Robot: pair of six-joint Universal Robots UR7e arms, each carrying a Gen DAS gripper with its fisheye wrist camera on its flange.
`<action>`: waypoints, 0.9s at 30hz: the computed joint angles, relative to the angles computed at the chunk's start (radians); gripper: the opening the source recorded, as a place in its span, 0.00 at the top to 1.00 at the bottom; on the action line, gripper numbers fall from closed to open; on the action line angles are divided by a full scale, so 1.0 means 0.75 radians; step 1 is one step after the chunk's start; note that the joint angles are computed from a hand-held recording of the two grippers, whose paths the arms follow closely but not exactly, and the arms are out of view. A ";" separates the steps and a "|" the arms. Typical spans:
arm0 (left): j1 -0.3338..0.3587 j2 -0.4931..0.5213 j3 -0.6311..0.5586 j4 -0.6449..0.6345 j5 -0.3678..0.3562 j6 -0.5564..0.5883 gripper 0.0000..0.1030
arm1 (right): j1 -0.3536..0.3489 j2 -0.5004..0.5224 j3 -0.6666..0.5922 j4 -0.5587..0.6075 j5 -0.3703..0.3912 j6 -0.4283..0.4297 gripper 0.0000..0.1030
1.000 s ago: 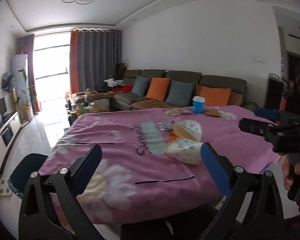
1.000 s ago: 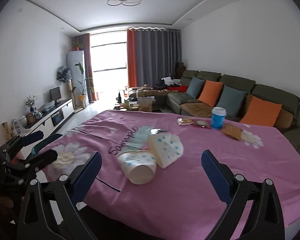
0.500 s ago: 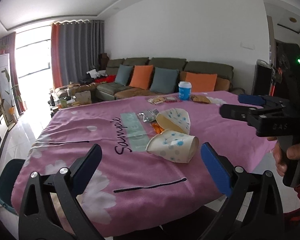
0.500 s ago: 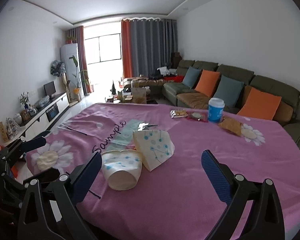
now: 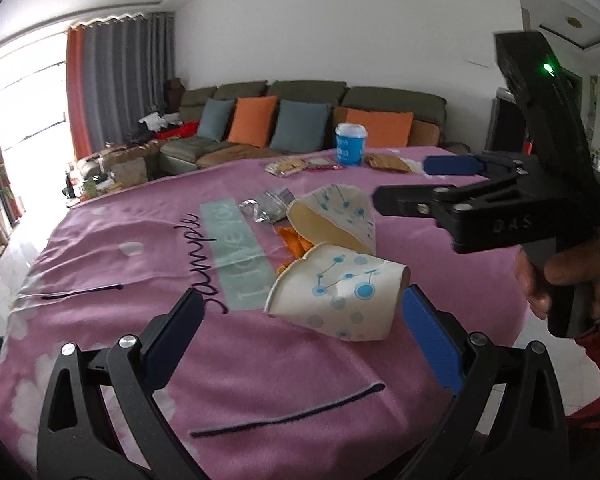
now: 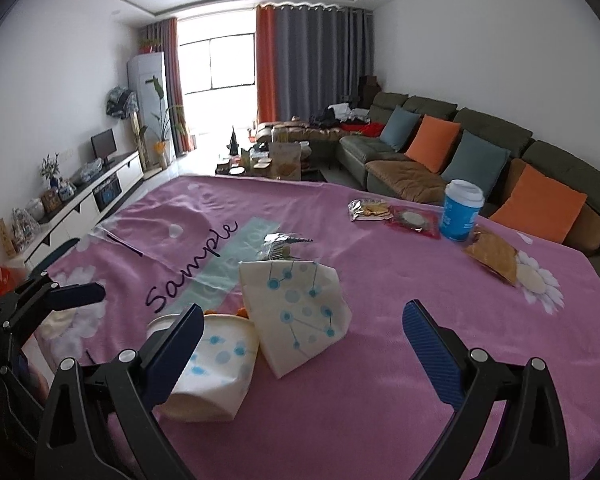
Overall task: Collect trash
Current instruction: 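Close the left gripper on a white dotted paper cup while the right gripper grasps another cup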
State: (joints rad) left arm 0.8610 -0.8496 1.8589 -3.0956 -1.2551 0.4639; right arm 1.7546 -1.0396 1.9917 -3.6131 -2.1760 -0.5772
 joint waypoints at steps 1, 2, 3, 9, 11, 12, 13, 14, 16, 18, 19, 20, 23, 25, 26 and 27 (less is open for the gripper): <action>0.006 0.009 -0.016 0.020 -0.012 0.005 0.06 | -0.006 0.003 -0.013 0.022 0.005 -0.001 0.07; 0.014 0.020 -0.036 0.049 -0.029 0.012 0.06 | -0.012 0.009 -0.029 0.050 0.007 -0.001 0.07; 0.020 0.028 -0.052 0.079 -0.044 0.018 0.06 | -0.017 0.015 -0.047 0.078 0.009 -0.004 0.07; 0.040 0.069 -0.116 0.170 -0.094 0.066 0.06 | -0.039 0.038 -0.117 0.195 0.029 -0.004 0.07; 0.049 0.081 -0.140 0.212 -0.118 0.066 0.06 | -0.043 0.044 -0.134 0.227 0.032 -0.009 0.07; 0.052 0.085 -0.146 0.219 -0.122 0.069 0.06 | -0.046 0.048 -0.146 0.245 0.032 -0.011 0.07; 0.053 0.090 -0.152 0.226 -0.124 0.072 0.06 | -0.049 0.049 -0.152 0.257 0.036 -0.010 0.07; 0.057 0.097 -0.162 0.237 -0.129 0.077 0.06 | -0.052 0.048 -0.157 0.275 0.043 -0.005 0.07; 0.061 0.100 -0.169 0.254 -0.139 0.080 0.06 | -0.058 0.051 -0.170 0.306 0.047 0.000 0.07; 0.064 0.109 -0.183 0.272 -0.151 0.085 0.06 | -0.063 0.054 -0.180 0.335 0.052 0.008 0.07; 0.067 0.113 -0.191 0.282 -0.156 0.088 0.06 | -0.067 0.054 -0.182 0.344 0.055 0.010 0.07; 0.070 0.118 -0.196 0.290 -0.161 0.091 0.06 | -0.069 0.054 -0.185 0.355 0.057 0.013 0.07; 0.076 0.124 -0.210 0.322 -0.176 0.096 0.10 | -0.075 0.055 -0.191 0.373 0.063 0.020 0.07; 0.077 0.126 -0.211 0.328 -0.176 0.095 0.17 | -0.079 0.051 -0.191 0.388 0.070 0.035 0.11; 0.076 0.123 -0.206 0.329 -0.177 0.094 0.19 | -0.081 0.049 -0.193 0.396 0.073 0.039 0.13; 0.078 0.124 -0.208 0.337 -0.181 0.096 0.22 | -0.083 0.046 -0.193 0.410 0.075 0.047 0.14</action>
State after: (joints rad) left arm 0.9191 -0.7567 1.7029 -2.8431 -1.3911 0.5361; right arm 1.6927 -1.0049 1.8469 -3.3053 -2.1200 -0.5421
